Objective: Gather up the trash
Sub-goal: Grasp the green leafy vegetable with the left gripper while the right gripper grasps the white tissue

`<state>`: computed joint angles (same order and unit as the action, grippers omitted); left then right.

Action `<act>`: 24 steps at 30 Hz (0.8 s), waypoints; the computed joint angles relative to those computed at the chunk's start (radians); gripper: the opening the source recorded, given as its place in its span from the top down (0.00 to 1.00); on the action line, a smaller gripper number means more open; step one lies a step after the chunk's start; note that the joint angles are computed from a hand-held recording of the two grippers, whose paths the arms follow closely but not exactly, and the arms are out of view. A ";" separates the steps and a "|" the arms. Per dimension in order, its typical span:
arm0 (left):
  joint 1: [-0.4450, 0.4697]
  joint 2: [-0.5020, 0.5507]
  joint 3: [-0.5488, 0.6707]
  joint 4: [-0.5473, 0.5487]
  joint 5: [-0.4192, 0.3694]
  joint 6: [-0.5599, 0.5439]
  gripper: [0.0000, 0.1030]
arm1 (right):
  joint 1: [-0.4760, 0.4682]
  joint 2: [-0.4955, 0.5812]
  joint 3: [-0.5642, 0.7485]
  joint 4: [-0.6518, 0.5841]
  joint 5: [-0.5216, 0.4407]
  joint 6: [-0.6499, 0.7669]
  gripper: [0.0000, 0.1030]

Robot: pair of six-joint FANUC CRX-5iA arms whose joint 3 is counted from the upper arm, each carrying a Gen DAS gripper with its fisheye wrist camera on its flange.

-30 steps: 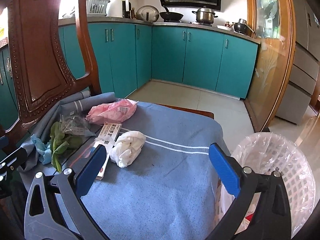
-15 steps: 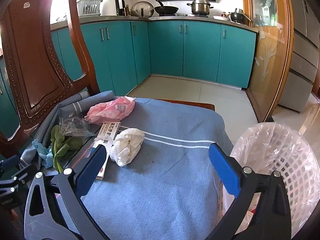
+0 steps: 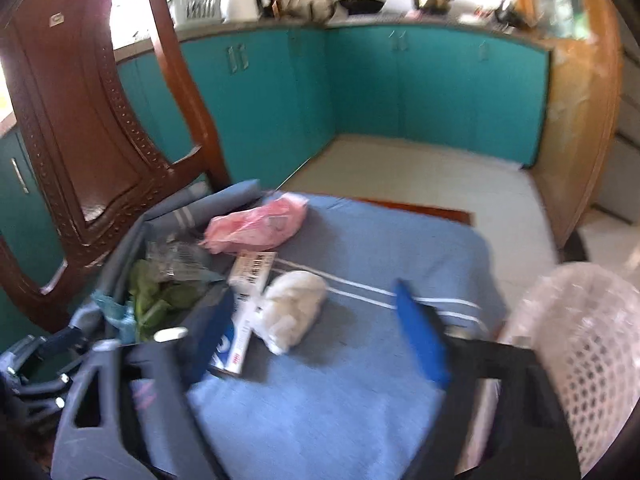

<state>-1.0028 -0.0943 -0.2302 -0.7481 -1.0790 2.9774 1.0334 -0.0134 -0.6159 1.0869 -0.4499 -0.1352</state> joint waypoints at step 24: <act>0.171 0.154 0.088 0.083 0.080 -0.099 0.69 | 0.100 0.017 0.032 -0.215 -0.161 0.208 0.77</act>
<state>-0.8318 0.0599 -0.1427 -0.6655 -0.9994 2.8783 1.1329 0.0034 -0.5838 0.8719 -0.6107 0.0729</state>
